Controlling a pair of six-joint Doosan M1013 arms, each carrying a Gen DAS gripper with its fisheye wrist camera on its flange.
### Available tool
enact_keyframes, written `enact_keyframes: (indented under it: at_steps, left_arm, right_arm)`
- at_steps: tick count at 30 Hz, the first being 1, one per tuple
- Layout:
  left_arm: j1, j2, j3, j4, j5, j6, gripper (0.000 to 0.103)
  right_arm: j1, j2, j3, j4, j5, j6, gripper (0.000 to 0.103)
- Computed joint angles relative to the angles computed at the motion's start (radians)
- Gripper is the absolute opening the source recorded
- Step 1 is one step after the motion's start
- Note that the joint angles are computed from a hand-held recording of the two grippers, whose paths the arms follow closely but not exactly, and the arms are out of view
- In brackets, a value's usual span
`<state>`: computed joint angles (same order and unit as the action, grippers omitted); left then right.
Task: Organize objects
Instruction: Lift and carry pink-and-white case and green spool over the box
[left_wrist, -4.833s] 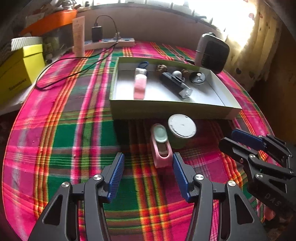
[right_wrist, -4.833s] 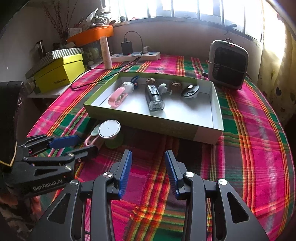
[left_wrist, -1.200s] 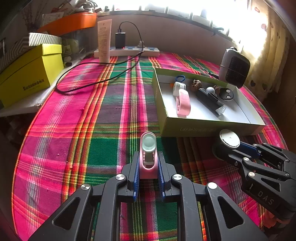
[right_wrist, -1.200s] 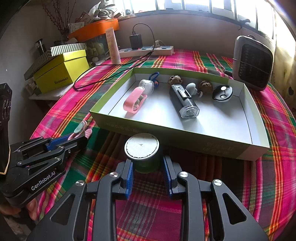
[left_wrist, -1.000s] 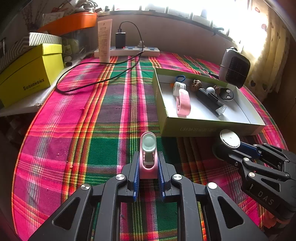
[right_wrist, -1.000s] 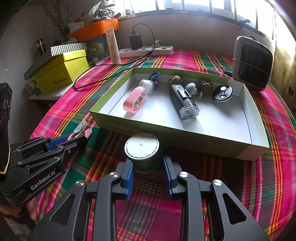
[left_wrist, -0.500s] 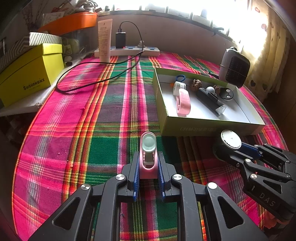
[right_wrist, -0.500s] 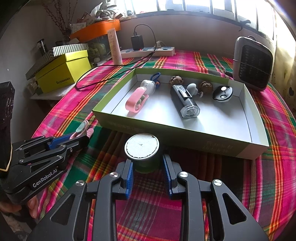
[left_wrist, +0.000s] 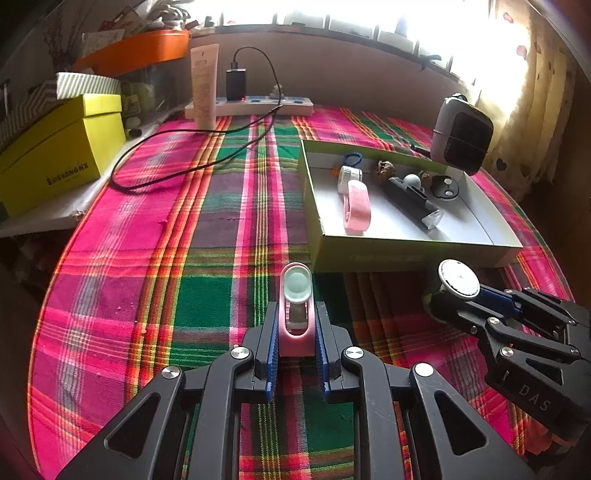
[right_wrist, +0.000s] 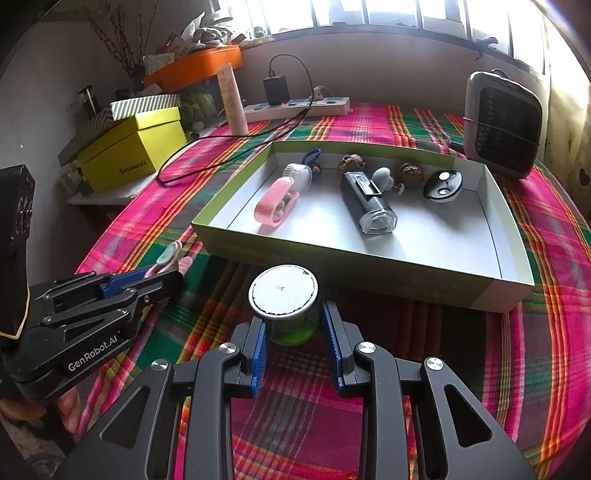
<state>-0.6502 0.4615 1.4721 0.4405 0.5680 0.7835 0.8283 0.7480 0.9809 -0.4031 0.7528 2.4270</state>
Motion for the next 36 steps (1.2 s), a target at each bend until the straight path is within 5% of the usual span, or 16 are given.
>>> enact_keyframes:
  at_steps: [36]
  left_arm:
    - [-0.026,-0.001,-0.061,-0.061,-0.017,0.089,0.016]
  right_arm:
    - [-0.011,-0.098,0.141,-0.181,-0.106,0.215,0.029]
